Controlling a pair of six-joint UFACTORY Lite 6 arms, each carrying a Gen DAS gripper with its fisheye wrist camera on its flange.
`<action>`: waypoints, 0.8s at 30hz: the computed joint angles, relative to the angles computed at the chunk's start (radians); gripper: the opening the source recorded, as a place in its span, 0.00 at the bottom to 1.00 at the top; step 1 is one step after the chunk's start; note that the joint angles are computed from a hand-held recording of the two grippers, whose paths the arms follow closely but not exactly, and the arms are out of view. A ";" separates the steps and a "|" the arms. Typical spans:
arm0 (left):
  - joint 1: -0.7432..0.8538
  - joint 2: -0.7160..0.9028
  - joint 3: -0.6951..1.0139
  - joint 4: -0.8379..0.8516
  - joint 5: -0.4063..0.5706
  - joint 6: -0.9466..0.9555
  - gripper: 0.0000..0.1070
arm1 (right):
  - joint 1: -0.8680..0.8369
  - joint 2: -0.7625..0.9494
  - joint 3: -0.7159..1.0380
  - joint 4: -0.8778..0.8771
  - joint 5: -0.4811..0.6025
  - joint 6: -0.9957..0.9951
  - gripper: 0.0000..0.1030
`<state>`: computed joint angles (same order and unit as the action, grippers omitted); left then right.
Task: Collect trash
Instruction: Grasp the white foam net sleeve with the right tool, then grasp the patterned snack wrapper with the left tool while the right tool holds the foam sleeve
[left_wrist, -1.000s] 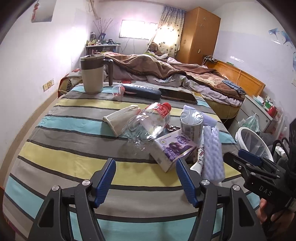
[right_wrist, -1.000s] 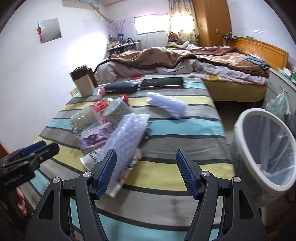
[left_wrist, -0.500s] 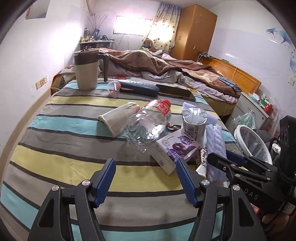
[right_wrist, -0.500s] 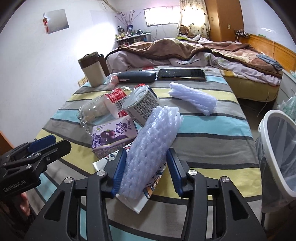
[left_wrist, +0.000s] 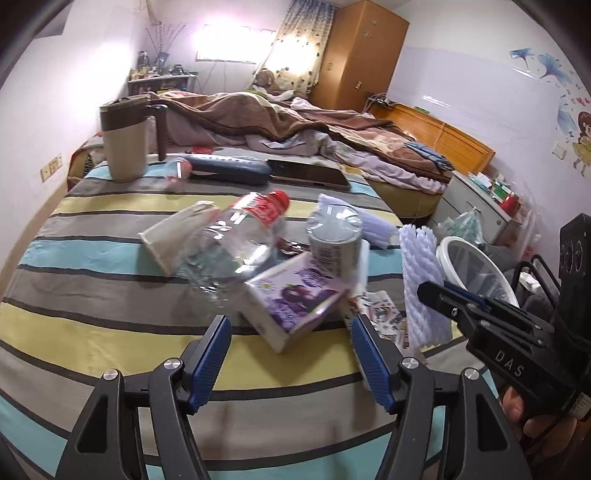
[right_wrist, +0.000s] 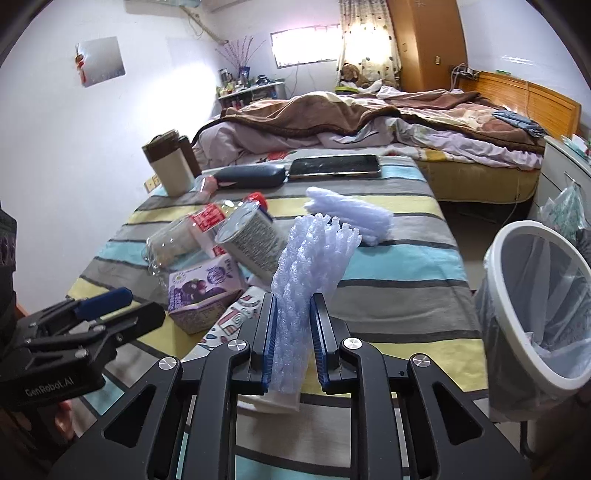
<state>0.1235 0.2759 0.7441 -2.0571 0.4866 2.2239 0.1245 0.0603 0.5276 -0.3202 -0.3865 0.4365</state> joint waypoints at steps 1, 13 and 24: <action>-0.009 0.002 -0.001 0.005 0.004 -0.010 0.63 | -0.010 -0.008 -0.007 -0.006 -0.002 0.003 0.20; -0.202 0.093 0.040 -0.194 -0.052 0.074 0.63 | -0.134 -0.058 -0.065 -0.066 -0.020 0.009 0.20; -0.272 0.180 0.097 -0.372 -0.129 0.166 0.47 | -0.210 -0.035 -0.060 -0.212 -0.055 0.103 0.20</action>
<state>-0.1489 0.4555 0.8408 -2.4293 0.3574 2.3902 -0.0850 0.0254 0.4672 -0.5326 -0.4411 0.5394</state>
